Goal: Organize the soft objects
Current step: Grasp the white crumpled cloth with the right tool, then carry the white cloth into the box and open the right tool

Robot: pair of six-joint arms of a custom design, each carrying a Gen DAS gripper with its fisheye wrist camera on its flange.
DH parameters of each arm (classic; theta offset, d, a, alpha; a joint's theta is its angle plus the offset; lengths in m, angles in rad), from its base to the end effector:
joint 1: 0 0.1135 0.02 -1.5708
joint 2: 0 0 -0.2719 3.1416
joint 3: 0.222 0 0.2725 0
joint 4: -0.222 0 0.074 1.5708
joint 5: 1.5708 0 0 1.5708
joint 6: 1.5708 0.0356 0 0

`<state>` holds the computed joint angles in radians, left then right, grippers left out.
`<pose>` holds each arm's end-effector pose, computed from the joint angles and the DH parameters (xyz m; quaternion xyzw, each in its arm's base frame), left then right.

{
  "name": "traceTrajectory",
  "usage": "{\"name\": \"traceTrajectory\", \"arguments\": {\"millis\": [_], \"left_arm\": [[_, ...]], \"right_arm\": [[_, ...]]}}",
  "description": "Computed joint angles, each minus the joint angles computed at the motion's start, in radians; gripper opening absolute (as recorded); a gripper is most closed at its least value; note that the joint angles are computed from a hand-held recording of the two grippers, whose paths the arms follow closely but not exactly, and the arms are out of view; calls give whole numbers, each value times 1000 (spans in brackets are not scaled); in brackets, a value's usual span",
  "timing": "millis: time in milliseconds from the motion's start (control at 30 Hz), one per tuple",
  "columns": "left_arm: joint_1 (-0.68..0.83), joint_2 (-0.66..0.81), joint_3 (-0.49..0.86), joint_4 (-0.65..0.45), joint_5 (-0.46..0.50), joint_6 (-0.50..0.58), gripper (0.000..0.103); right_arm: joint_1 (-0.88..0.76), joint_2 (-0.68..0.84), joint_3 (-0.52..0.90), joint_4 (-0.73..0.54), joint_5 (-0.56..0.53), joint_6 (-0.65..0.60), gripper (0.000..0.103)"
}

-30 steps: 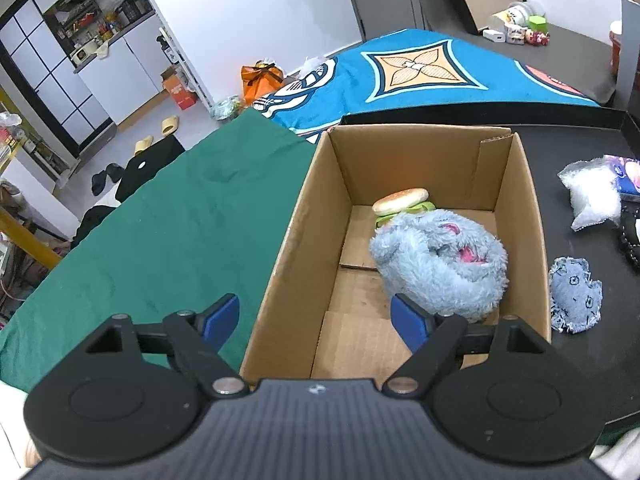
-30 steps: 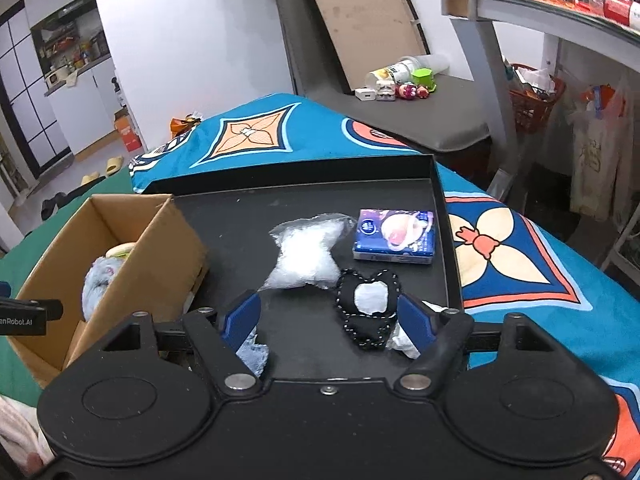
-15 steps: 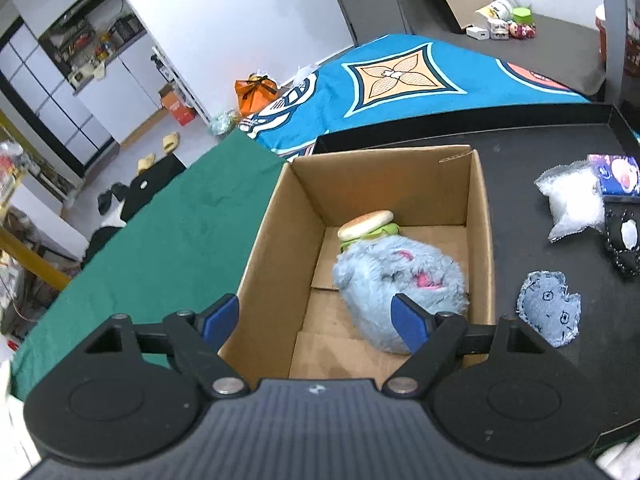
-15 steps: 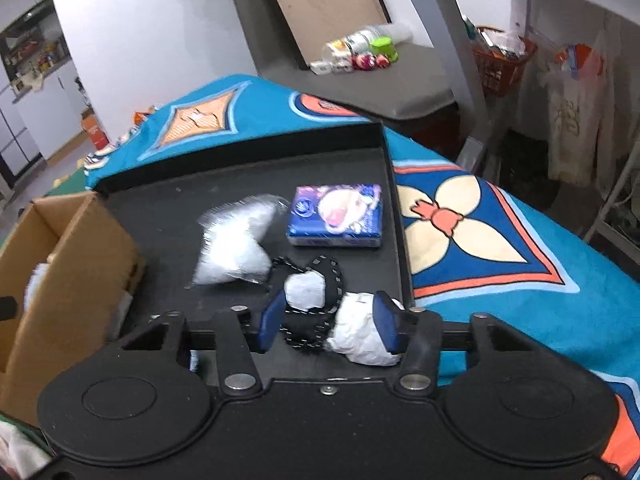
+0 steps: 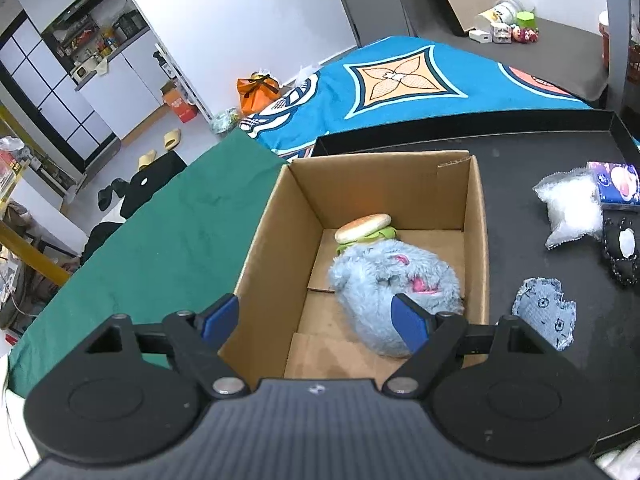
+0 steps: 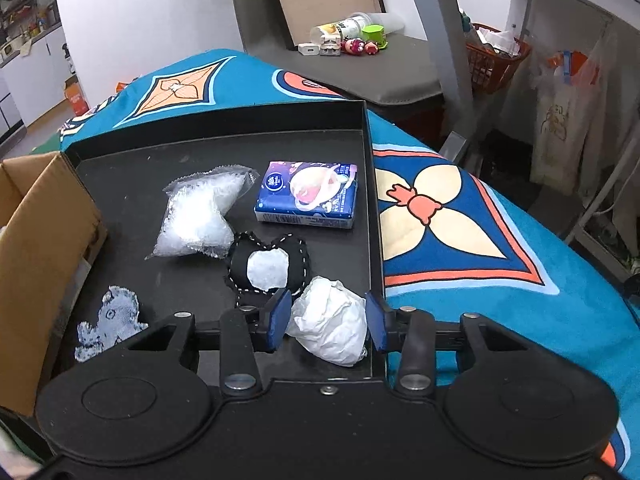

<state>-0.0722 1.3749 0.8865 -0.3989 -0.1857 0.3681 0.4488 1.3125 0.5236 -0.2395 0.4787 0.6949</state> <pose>0.2985 -0.0150 0.2240 0.1745 0.9223 0.1356 0.3172 0.2188 0.0872 0.1396 0.1779 0.9211 -0.0512 0.3425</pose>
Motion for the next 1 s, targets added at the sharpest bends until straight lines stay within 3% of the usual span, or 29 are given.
{"name": "traceTrajectory", "arguments": {"millis": [400, 1000], "left_arm": [[122, -5, -9, 5, 114, 47, 82], [285, 74, 36, -8, 275, 74, 81]], "right_arm": [[78, -57, 50, -100, 31, 12, 38], [217, 14, 327, -300, 155, 46, 38]]}}
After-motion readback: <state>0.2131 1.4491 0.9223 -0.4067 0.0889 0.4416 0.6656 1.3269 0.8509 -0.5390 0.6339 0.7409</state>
